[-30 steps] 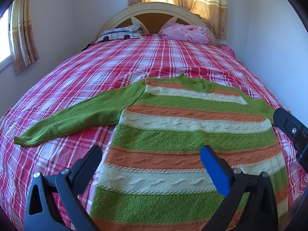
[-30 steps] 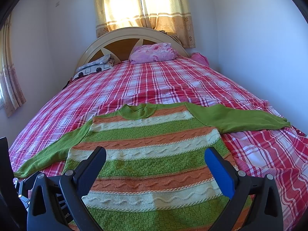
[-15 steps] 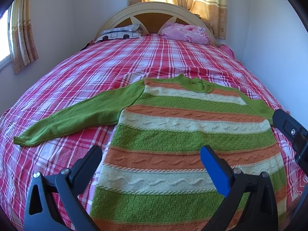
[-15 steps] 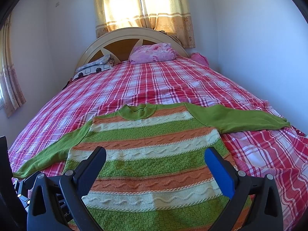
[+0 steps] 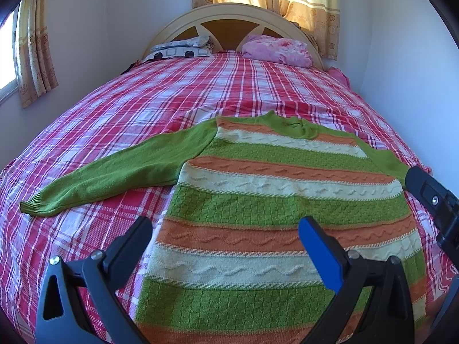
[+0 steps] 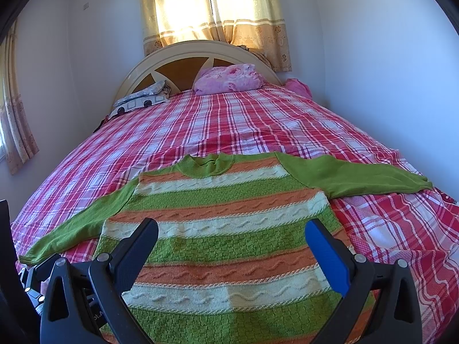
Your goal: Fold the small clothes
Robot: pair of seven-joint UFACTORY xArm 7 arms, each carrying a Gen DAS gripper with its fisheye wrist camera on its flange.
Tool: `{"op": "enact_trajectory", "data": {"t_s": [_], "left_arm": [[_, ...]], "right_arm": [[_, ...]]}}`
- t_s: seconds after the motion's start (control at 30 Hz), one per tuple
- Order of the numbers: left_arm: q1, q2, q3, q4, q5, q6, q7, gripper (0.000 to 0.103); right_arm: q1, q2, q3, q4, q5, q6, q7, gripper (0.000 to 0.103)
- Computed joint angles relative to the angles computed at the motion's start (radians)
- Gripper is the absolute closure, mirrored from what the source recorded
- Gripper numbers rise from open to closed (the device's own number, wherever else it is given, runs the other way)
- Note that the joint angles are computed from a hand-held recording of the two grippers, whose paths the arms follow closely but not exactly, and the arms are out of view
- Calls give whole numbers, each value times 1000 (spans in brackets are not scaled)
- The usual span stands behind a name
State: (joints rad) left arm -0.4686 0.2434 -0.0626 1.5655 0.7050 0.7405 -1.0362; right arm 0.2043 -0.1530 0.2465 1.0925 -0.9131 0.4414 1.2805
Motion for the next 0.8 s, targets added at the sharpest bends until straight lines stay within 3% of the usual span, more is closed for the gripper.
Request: {"op": "enact_trajectory", "data": {"t_s": [0.37,0.6,0.8], "left_arm": [[25,-23,2,-23,-19,-5,15,0],[91,-66,14,-34,-57,-25,25,0],[124,-71,23,9,-26,15,14,0]], "right_arm": [[19,37,-17,43,34,93,-64,1],[16,47,-45,56,48,103,-89,1],[10,53,-58,66,56,103,-96,1]]}}
